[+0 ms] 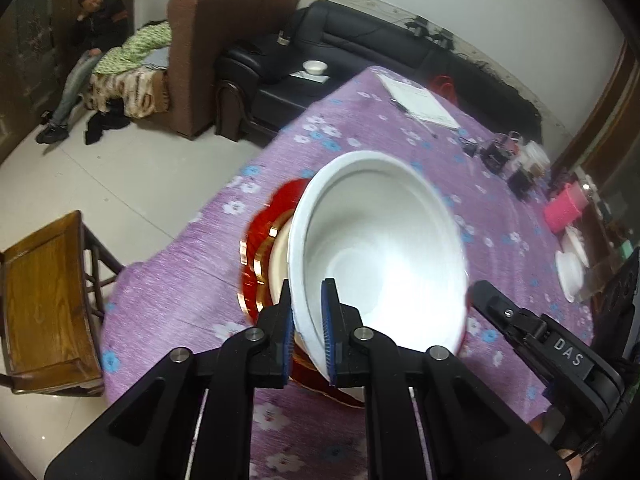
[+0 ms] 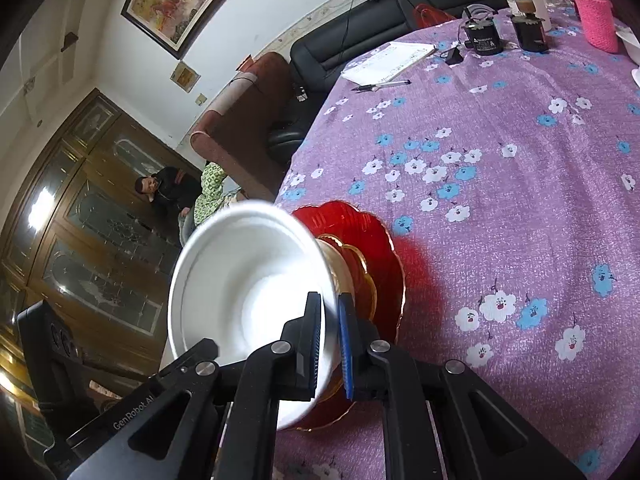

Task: Organize plates and bowls
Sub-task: 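Lower the white bowl into the beige bowl and open the left tool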

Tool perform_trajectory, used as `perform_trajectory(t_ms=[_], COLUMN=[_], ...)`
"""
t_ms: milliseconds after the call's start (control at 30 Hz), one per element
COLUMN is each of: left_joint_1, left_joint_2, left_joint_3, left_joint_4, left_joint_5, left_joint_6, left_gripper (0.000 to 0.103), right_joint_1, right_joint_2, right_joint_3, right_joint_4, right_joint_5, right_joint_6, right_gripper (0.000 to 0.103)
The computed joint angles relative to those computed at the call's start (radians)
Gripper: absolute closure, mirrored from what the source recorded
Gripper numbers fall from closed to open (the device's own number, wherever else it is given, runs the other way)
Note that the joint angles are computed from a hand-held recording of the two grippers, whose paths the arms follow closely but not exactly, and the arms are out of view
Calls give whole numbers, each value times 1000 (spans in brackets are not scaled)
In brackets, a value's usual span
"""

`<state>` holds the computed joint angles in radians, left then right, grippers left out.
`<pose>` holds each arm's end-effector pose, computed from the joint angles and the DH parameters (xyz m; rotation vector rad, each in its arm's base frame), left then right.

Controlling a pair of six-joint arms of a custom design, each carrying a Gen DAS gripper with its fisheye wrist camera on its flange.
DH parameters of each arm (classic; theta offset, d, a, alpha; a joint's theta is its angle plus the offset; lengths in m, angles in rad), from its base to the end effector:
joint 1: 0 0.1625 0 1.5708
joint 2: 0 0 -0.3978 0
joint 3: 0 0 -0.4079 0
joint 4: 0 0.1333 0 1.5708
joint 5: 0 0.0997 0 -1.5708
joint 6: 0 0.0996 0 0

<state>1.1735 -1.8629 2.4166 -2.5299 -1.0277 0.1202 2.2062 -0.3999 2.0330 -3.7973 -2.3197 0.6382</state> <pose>0.0320 -0.4013 0.2899 0.5197 2.5431 -0.6271 0.3284 -0.3349 -0.0945 -0.3162 -2.6012 1.2475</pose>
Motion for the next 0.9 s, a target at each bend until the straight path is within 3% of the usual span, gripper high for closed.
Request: perform_trajectory(t_ms=[333,500,633,733,900], left_joint_1=[50,56,11,-8,-37], left_joint_2=[77,93,79,56,12], left_joint_3=[-62,-117,-88,-64,-42], left_joint_4=[60,166,163,142,118], left_joint_5=[-20,-11,118,158,200], left_joint_6=[16,17,38,55,55], left_gripper=[90,89,61,59,55], right_joint_1=[-1,8,5,0,8], right_joint_2=[9,-9,-24,-27,-27], right_joint_3=[-4,26,52,63,74], right_joint_4=[-14,-62,-92,-103,-117], right_joint_5=[5,-5,17,41,34], right_joint_6=[-14,-14,-7,4,-10], right_gripper=[93,90,86,73,73])
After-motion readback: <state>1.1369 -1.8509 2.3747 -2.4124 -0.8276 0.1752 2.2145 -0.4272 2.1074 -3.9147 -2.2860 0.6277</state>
